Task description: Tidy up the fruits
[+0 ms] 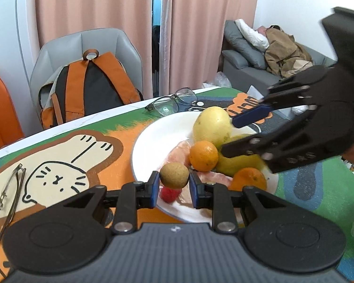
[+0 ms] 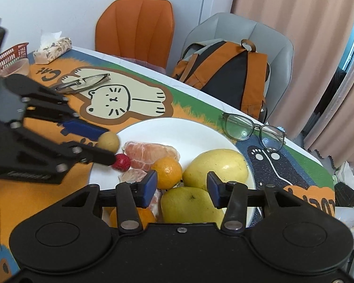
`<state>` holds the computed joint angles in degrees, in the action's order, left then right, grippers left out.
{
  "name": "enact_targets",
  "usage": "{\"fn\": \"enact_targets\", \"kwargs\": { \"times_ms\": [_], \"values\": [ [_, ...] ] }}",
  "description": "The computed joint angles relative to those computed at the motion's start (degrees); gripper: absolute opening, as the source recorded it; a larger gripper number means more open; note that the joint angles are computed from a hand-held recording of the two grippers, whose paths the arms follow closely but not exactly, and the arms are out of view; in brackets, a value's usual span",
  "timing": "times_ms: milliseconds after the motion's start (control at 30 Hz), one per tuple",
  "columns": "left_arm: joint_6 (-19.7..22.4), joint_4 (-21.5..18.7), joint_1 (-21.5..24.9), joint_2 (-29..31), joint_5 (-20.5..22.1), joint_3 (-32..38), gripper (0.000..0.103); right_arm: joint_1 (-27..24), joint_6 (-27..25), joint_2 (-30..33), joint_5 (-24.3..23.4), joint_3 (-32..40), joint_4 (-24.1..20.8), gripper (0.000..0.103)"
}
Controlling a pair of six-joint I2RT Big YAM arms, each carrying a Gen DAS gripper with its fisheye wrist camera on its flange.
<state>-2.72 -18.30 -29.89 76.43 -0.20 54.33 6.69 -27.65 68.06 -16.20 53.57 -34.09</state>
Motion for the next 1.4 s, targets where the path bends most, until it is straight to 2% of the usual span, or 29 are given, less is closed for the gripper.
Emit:
{"fn": "enact_targets", "kwargs": {
  "times_ms": [100,233,333,367,700,833,1100,1267,1400],
  "values": [
    [-0.4,-1.25,0.01,1.71,-0.61,1.71,0.025,-1.28,-0.39,-1.67,-1.4,-0.66,-0.3,0.057],
    [-0.71,-2.47,-0.15,3.59,-1.81,3.42,0.025,-3.53,-1.86,-4.41,-4.84,-2.16,-0.62,0.06],
    [-1.35,-2.33,-0.24,4.16,-1.21,3.81,0.025,-5.61,-2.98,-7.13,-7.46,-4.12,-0.33,0.074],
    [-1.37,-2.22,-0.36,4.26,-1.08,3.86,0.025,-6.33,-3.41,-8.14,-8.5,-4.91,-0.24,0.076],
    [-1.46,-1.53,-1.94,4.57,0.83,3.82,0.026,-13.46,-6.9,-18.99,-18.24,-13.72,-1.46,0.082],
    [-1.56,-1.67,-2.34,4.94,0.25,4.1,0.026,-16.35,-7.15,-24.22,-21.38,-17.18,-2.64,0.092],
    [-2.14,-0.91,-2.82,5.45,-0.58,3.88,0.026,-24.11,-7.13,-34.04,-30.38,-21.54,-8.26,0.103],
    [-2.61,-0.81,-3.34,5.22,-2.66,3.51,0.032,-28.14,-6.24,-37.13,-33.19,-23.09,-10.39,0.103],
    [-3.33,0.99,-3.79,4.28,-3.68,2.08,0.045,-28.94,-2.26,-38.18,-32.54,-25.44,-6.24,0.103]
  ]
}}
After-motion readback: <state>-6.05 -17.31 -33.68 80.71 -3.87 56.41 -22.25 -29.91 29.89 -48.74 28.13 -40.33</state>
